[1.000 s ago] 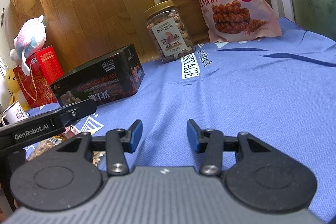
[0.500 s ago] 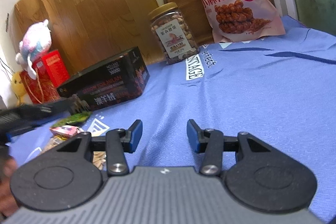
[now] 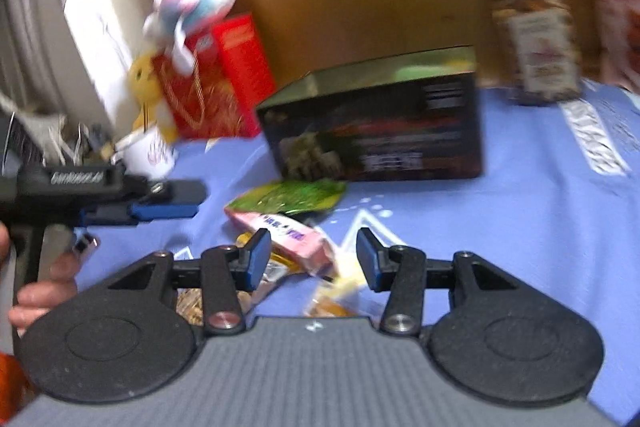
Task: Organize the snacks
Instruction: 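Grasp the green candy packet with the left gripper and drop it into the tin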
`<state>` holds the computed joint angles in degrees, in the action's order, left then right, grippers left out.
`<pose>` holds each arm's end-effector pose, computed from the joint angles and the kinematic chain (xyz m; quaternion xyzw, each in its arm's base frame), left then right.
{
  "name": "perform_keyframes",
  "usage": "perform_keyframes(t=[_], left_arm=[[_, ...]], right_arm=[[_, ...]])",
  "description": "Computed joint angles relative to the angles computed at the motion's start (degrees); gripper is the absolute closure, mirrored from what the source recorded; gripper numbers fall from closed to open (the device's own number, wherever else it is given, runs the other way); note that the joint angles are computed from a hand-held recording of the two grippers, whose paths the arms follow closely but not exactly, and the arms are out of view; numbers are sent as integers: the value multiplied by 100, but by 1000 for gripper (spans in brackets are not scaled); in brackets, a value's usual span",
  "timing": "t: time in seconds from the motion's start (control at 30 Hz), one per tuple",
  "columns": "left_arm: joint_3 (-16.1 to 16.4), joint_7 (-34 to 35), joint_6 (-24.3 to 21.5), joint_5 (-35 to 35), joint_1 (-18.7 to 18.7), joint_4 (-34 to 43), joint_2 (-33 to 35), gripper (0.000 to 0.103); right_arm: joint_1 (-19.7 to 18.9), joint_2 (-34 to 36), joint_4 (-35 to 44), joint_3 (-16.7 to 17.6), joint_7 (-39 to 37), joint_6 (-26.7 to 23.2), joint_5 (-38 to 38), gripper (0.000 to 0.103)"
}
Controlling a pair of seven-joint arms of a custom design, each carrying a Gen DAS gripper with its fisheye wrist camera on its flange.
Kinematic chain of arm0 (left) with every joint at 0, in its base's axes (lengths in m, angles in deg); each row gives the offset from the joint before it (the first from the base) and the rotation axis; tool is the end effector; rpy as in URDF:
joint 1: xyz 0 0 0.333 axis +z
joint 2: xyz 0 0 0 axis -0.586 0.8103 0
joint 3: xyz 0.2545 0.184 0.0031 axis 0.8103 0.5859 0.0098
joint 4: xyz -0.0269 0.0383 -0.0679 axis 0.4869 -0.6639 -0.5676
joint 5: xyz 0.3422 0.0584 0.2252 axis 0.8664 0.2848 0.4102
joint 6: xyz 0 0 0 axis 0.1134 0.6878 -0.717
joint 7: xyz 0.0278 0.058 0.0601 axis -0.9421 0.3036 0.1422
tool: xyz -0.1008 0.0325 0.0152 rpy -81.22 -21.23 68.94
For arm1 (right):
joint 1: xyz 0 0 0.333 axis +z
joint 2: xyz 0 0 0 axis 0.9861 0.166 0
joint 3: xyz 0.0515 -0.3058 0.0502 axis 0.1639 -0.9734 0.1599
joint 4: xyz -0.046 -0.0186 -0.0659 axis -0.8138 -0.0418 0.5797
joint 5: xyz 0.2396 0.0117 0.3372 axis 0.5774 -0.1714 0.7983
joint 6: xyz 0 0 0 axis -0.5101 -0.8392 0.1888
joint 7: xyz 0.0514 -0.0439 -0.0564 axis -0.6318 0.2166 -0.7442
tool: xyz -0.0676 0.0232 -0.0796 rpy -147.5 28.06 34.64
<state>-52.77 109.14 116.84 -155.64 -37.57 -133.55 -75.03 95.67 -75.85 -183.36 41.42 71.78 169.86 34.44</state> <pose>0.6559 -0.1652 0.4569 -0.6154 0.6209 -0.4825 0.0542 0.5880 0.1602 0.4333 -0.7018 0.5053 -0.1357 0.4834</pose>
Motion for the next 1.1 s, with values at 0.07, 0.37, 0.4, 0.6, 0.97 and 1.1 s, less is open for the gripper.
perform_keyframes(t=[0.07,0.37,0.4,0.6,0.97,1.1], left_arm=[[46,-157,-89,130,14,260,209,56],[-221,-958,-901,931,275,853,813,85],[-268,-817,-797,842,298,739,733,87],[-383,207,-680,-213,412,180,103,88],[393,-1049,-260,1499,-675,2269,1289,84],[982,-2371,-204,2914,-1203,2639,1641,80]], right_arm=[[-4,231,255,-16,751,-128,-634,53],[-774,1197,1307,242,3615,-1820,-1495,75],[-833,1129,1190,313,3332,-1780,-1197,78],[-671,398,510,282,1764,-1536,-117,86],[-302,1154,1990,12,1840,-638,-321,77],[-171,1268,1965,-4,2666,278,-1411,72]])
